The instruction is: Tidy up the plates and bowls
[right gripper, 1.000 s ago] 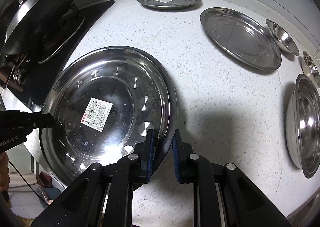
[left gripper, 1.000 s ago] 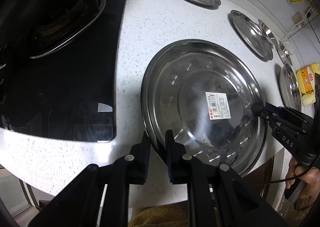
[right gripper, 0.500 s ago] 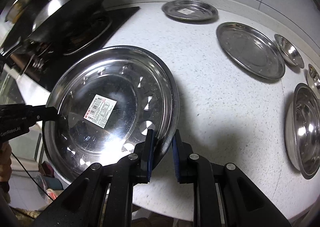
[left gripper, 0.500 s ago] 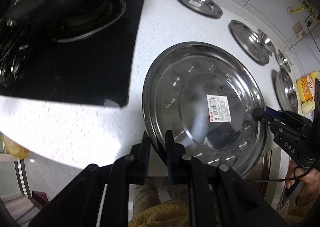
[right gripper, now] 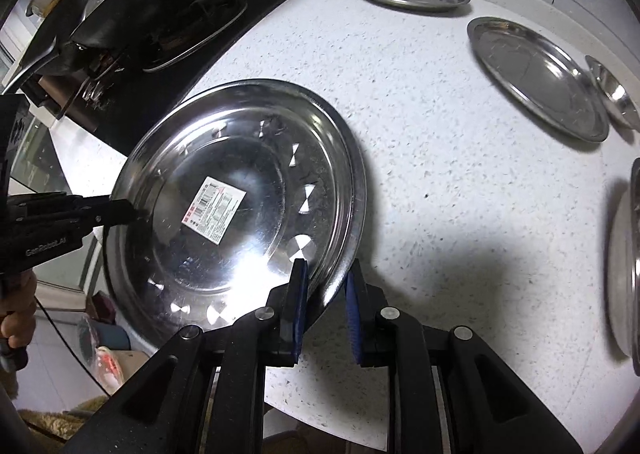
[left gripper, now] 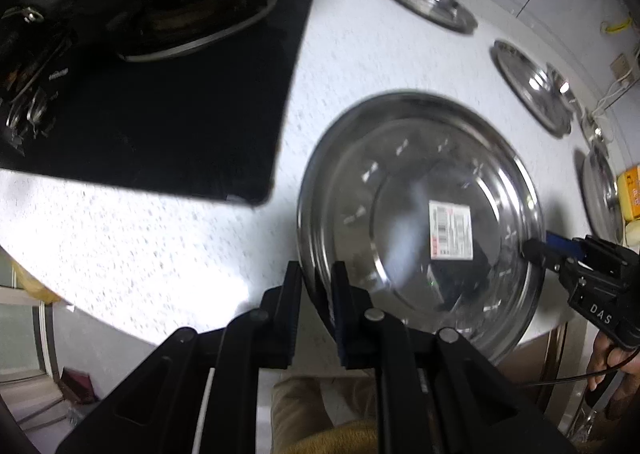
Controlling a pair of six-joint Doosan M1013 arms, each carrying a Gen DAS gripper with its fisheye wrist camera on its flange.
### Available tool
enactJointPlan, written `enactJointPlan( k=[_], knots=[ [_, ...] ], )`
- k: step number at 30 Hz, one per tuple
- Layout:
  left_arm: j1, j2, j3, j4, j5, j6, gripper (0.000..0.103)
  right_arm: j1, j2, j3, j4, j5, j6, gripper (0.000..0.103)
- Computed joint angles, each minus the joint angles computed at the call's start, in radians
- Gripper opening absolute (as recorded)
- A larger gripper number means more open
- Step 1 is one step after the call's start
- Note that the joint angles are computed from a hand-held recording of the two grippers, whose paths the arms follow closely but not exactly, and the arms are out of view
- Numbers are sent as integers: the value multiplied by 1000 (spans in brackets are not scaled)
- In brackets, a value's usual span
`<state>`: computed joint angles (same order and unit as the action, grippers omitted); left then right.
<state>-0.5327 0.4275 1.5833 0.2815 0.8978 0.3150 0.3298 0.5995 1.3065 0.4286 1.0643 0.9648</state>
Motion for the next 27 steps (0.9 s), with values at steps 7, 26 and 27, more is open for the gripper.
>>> enactJointPlan(
  k=[7, 26, 27],
  knots=[
    [-6, -25, 6, 98, 17, -58, 25, -23, -7, 0, 54, -17, -34, 41],
    [26, 219, -442, -27, -125, 174, 66, -168, 117, -274, 59, -42, 147, 60],
    [32, 255, -502, -35, -81, 197, 66, -172, 148, -323, 30, -19, 197, 60]
  ],
)
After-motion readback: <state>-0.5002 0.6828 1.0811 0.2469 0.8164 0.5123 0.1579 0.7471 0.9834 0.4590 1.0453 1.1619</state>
